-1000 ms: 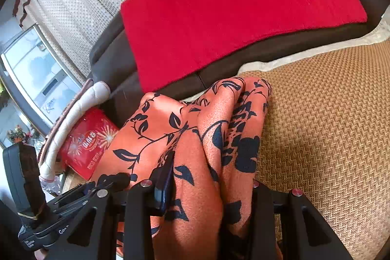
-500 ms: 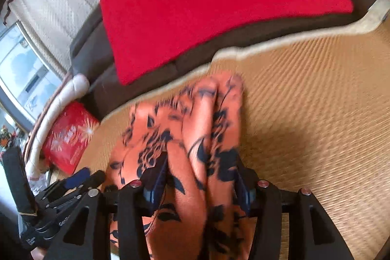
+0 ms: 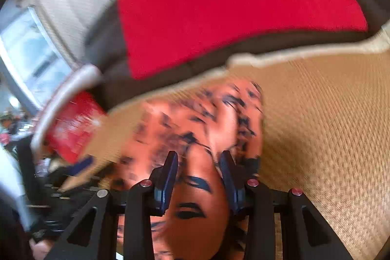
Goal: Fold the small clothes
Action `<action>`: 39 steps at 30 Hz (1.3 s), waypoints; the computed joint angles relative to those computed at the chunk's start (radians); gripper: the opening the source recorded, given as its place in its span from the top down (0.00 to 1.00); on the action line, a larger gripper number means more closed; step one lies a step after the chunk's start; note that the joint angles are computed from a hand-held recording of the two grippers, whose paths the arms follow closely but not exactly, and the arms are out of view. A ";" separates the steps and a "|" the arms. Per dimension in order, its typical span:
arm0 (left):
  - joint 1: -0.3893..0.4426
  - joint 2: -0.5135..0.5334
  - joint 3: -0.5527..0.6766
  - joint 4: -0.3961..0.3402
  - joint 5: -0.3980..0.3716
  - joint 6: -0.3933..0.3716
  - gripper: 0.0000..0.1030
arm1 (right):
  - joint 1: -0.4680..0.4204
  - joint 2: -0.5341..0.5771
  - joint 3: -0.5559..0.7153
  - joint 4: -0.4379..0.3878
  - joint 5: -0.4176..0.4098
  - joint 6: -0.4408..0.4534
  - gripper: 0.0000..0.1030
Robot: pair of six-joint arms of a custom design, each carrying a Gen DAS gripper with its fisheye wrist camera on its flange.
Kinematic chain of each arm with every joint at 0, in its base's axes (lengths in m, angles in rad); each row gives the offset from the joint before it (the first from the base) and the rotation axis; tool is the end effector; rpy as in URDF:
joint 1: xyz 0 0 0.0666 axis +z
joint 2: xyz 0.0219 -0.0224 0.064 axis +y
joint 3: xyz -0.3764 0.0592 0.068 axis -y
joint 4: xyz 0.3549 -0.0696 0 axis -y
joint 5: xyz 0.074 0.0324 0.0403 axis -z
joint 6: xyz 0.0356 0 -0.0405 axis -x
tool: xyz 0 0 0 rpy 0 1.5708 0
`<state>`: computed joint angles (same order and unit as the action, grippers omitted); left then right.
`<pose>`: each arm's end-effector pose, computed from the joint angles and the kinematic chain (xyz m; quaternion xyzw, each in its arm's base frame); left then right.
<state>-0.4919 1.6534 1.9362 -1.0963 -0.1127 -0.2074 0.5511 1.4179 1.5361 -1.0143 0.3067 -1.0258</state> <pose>0.4746 -0.2502 0.5195 0.2982 0.8787 -0.0005 0.3728 0.3905 0.2269 0.4704 0.2684 0.8945 0.1304 0.3328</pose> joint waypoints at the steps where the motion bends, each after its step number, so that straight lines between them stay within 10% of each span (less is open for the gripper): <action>1: 0.000 0.001 0.001 0.001 -0.002 -0.001 0.45 | -0.017 0.010 -0.002 -0.033 -0.035 -0.030 0.63; 19: 0.003 0.031 0.002 0.028 -0.003 0.026 0.42 | -0.072 -0.016 -0.073 0.035 -0.153 -0.089 0.55; 30: 0.017 0.242 0.326 -0.117 0.060 0.121 0.33 | -0.098 -0.011 0.041 0.061 -0.104 0.067 0.53; 39: -0.020 0.318 0.401 -0.168 -0.020 0.065 0.33 | -0.212 0.101 0.071 0.019 -0.298 -0.005 0.63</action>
<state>-0.5124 1.9717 2.3368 -1.2647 -0.1330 -0.1424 0.3393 1.5192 1.6068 -0.9957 0.0083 -1.0305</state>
